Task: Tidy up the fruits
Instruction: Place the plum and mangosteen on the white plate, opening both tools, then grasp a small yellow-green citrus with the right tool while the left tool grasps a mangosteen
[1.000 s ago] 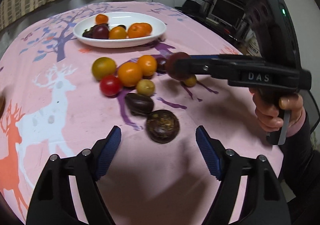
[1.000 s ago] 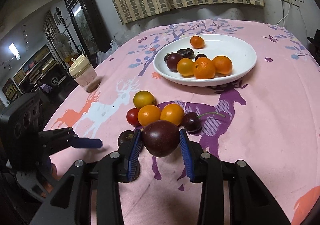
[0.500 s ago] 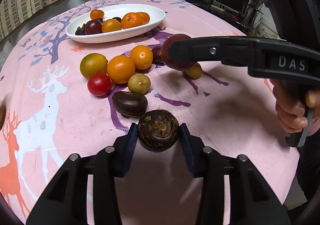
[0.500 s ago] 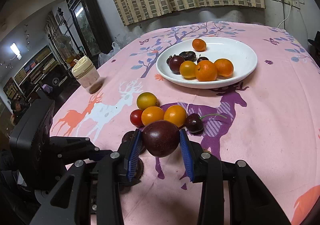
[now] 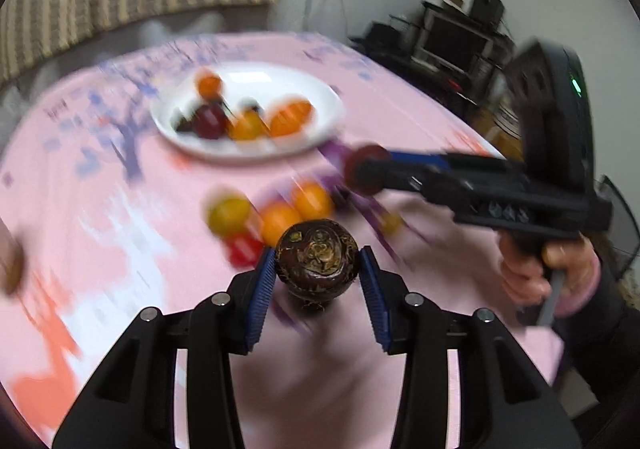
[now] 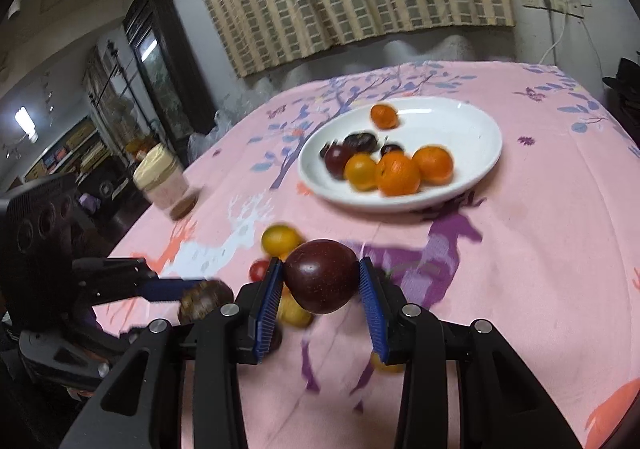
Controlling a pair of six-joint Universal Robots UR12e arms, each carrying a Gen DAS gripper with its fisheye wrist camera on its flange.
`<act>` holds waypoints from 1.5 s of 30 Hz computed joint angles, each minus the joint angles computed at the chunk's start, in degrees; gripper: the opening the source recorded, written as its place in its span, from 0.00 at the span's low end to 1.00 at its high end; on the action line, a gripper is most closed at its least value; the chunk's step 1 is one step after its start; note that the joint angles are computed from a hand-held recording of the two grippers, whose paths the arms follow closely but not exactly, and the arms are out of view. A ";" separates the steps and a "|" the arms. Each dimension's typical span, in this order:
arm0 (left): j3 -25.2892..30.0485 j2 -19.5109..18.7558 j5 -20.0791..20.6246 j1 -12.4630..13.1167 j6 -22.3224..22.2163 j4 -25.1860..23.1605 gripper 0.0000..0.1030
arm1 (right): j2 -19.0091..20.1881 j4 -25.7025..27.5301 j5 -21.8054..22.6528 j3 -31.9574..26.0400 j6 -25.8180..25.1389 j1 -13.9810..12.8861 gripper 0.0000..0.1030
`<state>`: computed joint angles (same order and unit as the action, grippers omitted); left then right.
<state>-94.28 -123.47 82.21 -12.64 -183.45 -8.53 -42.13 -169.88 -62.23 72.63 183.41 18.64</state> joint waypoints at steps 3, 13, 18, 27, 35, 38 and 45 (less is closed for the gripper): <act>5.43 -2.57 1.92 1.02 -1.97 -0.47 0.41 | 2.36 -0.65 -2.87 -4.69 3.18 0.04 0.38; 25.64 -13.80 7.96 2.21 -2.33 -11.08 0.41 | 11.78 7.43 -9.68 -22.03 6.52 0.14 0.38; 28.28 -15.22 8.45 2.17 -5.11 -14.33 0.70 | 11.73 8.99 -8.03 -22.05 6.10 -0.01 0.44; 10.49 -5.70 8.85 2.69 -10.41 -1.29 0.91 | 4.97 3.58 -6.85 -10.32 1.36 0.19 0.49; -1.06 -0.82 9.30 2.25 -13.30 4.43 0.92 | -1.25 6.01 -9.82 1.52 -5.27 0.91 0.49; -2.52 -0.12 7.83 2.46 -14.45 4.27 0.92 | -2.28 7.44 -10.54 3.14 -7.40 1.36 0.49; -3.68 0.16 9.39 1.77 -14.05 5.04 0.92 | -2.72 11.11 -13.13 3.54 -11.29 2.29 0.49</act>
